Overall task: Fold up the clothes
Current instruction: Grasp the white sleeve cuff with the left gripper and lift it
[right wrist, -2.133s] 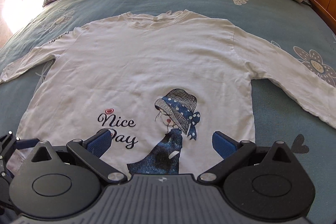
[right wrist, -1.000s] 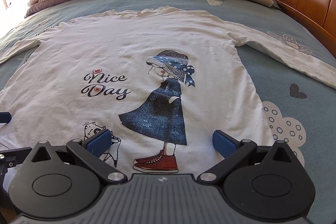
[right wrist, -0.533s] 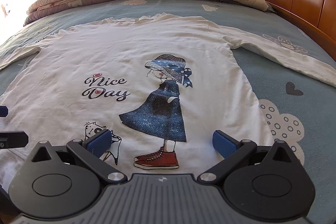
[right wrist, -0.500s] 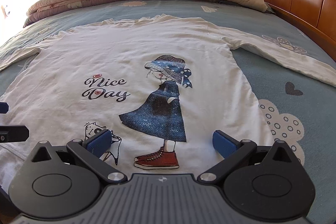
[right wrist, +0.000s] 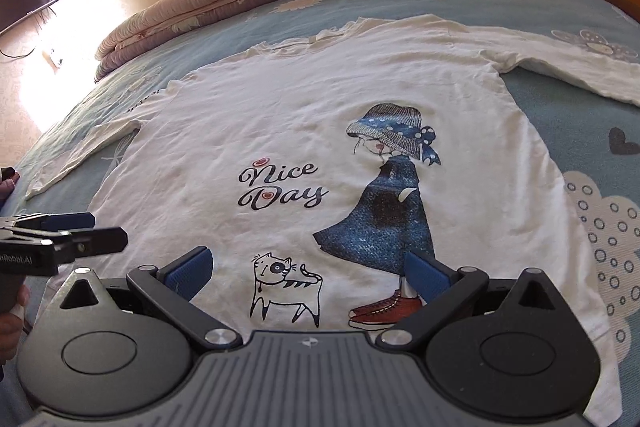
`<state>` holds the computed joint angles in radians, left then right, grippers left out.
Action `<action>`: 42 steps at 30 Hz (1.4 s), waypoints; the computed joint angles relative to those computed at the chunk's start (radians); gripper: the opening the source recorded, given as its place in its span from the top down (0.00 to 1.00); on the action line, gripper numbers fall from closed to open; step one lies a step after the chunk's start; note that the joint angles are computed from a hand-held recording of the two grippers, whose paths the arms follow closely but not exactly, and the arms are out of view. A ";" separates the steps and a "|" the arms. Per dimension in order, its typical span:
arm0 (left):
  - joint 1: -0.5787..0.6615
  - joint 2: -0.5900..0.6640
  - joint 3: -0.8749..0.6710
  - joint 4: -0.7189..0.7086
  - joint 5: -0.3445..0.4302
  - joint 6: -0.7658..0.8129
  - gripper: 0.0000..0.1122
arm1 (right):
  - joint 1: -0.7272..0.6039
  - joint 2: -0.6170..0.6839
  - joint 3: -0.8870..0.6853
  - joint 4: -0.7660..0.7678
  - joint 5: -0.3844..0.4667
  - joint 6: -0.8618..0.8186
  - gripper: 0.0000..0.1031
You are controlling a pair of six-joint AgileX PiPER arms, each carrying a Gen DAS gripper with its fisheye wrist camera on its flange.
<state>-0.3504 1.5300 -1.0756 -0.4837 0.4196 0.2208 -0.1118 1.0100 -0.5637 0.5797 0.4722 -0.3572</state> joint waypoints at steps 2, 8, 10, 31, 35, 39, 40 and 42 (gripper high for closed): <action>0.152 0.022 -0.048 -0.169 0.078 0.092 0.30 | 0.036 0.007 0.001 -0.063 -0.030 0.066 0.00; 0.534 0.124 -0.183 -0.355 0.229 0.049 0.51 | 0.171 0.020 0.006 -0.416 -0.097 0.385 0.00; 0.630 0.151 -0.189 -0.427 0.238 0.053 0.51 | 0.221 0.030 0.006 -0.577 -0.109 0.531 0.00; 0.819 0.431 -0.265 -0.841 0.097 0.146 0.53 | 0.338 0.082 0.019 -1.081 -0.152 1.020 0.00; 0.808 0.451 -0.285 -0.884 0.070 0.171 0.53 | 0.339 0.081 0.023 -1.090 -0.157 1.029 0.00; 0.801 0.475 -0.316 -0.914 0.033 0.185 0.51 | 0.344 0.083 0.025 -1.120 -0.159 1.060 0.00; 0.800 0.481 -0.324 -0.908 0.025 0.178 0.51 | 0.345 0.083 0.026 -1.126 -0.160 1.066 0.00; 0.802 0.488 -0.331 -0.926 0.015 0.189 0.51 | 0.345 0.083 0.027 -1.132 -0.162 1.071 0.00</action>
<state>0.4512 2.0176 -1.4066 -1.4095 0.4348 0.4100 0.2335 1.0928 -0.5363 -0.5524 0.3106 0.7139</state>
